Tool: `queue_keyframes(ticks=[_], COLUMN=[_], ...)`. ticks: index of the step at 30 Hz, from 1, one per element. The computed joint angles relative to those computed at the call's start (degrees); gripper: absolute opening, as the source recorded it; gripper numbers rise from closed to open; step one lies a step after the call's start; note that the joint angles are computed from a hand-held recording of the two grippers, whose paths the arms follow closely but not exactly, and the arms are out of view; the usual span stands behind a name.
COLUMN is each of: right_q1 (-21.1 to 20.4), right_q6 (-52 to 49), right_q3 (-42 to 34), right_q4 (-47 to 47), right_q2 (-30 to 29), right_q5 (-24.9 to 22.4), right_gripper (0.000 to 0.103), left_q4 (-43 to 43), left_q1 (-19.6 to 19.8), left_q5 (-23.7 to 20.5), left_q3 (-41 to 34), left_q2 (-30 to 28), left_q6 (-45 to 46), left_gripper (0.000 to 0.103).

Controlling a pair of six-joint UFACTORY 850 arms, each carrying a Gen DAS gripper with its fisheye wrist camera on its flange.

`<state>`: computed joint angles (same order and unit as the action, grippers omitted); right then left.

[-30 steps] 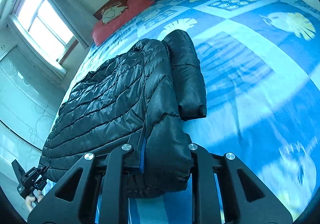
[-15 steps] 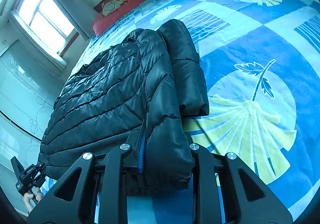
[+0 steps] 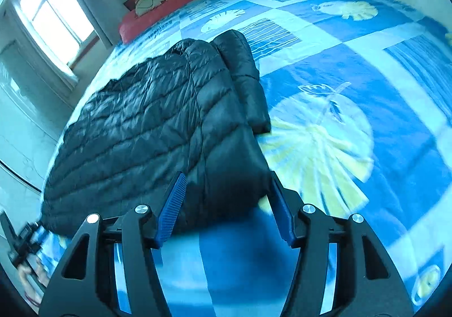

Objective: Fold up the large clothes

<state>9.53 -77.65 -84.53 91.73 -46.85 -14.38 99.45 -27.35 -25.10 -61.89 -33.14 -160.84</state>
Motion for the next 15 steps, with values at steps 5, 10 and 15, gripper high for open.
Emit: queue_keyframes(ticks=[5, 10, 15], right_q1=[2.3, 5.4, 9.4], right_q6=[-12.8, -0.3, 26.0], right_q3=[3.9, -1.1, -17.0], right_q4=[9.7, -5.0, -31.9], right_q2=[4.1, 2.3, -6.6], right_q5=[3.7, 1.9, -2.6], right_gripper=[0.054, 0.042, 0.042], left_q4=[-4.6, -6.9, -6.6], left_q1=[-0.1, 0.7, 2.7], left_q5=[-1.8, -2.6, -0.6], left_q3=[0.7, 0.0, -2.1], left_q2=[1.4, 1.9, 1.2], left_q6=[6.0, 10.6, 13.3], left_gripper=[0.072, 0.072, 0.072])
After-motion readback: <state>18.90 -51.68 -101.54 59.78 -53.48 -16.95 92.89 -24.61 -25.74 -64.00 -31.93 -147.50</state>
